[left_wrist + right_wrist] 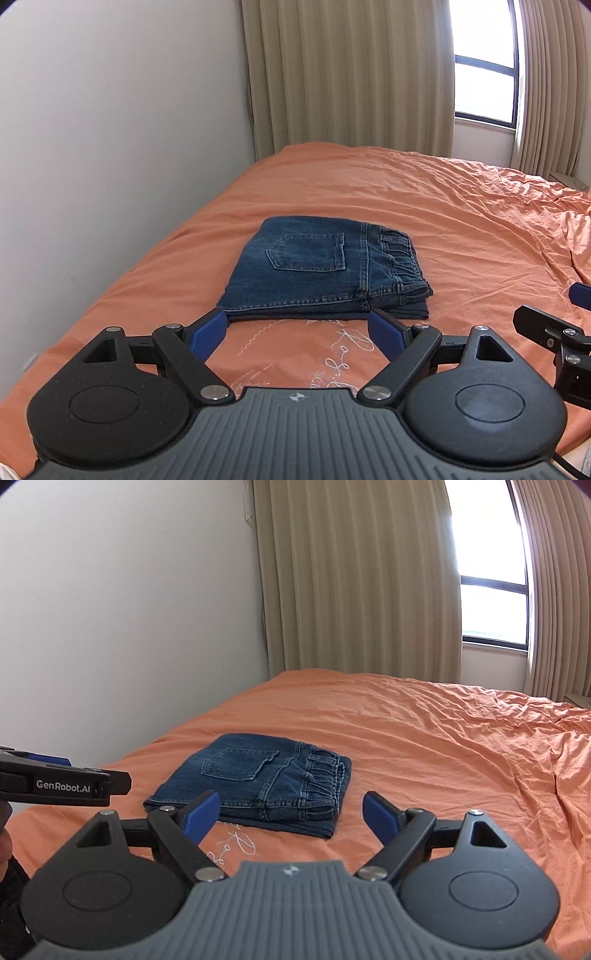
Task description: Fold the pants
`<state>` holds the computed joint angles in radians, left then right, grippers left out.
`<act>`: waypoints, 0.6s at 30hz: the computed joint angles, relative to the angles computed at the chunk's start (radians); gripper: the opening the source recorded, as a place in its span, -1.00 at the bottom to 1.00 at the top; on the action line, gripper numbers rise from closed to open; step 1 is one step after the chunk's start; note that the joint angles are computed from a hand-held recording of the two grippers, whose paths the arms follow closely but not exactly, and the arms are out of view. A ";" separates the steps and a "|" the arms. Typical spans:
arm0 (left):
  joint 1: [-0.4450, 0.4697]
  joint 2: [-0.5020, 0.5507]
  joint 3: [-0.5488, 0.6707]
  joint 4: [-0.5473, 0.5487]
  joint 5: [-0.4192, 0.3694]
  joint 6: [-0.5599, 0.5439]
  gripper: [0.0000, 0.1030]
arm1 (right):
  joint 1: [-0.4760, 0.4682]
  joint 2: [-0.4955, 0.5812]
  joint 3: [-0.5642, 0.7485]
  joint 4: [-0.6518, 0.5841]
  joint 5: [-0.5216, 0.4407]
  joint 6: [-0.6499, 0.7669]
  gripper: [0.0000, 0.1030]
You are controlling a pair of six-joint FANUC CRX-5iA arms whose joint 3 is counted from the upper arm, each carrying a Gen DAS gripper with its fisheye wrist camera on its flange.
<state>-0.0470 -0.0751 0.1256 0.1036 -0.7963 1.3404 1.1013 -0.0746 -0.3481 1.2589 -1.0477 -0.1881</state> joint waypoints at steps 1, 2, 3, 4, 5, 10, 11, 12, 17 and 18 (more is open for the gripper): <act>-0.007 0.004 0.000 -0.009 -0.006 0.002 0.95 | -0.006 0.005 0.005 -0.016 0.005 0.007 0.57; -0.013 0.010 0.002 -0.017 -0.010 0.002 0.95 | -0.010 0.008 0.006 -0.029 0.011 0.009 0.58; -0.017 0.017 0.007 -0.023 -0.016 0.000 0.95 | -0.015 0.011 0.006 -0.038 0.018 0.008 0.58; -0.024 0.025 0.010 -0.032 -0.021 0.004 0.95 | -0.017 0.012 0.005 -0.044 0.023 0.007 0.58; -0.026 0.029 0.012 -0.033 -0.026 0.003 0.95 | -0.026 0.014 0.005 -0.051 0.034 0.009 0.58; -0.030 0.042 0.020 -0.038 -0.039 0.001 0.95 | -0.046 0.019 0.005 -0.052 0.055 0.003 0.57; -0.030 0.042 0.020 -0.040 -0.039 0.001 0.95 | -0.051 0.020 0.005 -0.050 0.061 0.003 0.57; -0.029 0.044 0.023 -0.040 -0.042 0.002 0.95 | -0.050 0.019 0.004 -0.050 0.062 0.004 0.57; -0.025 0.051 0.031 -0.040 -0.050 0.001 0.95 | -0.055 0.020 0.004 -0.046 0.074 0.013 0.58; -0.025 0.051 0.033 -0.043 -0.052 0.001 0.95 | -0.052 0.020 0.006 -0.046 0.072 0.016 0.57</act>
<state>-0.0725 -0.0239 0.1583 0.0604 -0.8486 1.3412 1.0496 -0.0551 -0.3423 1.2129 -0.9755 -0.1721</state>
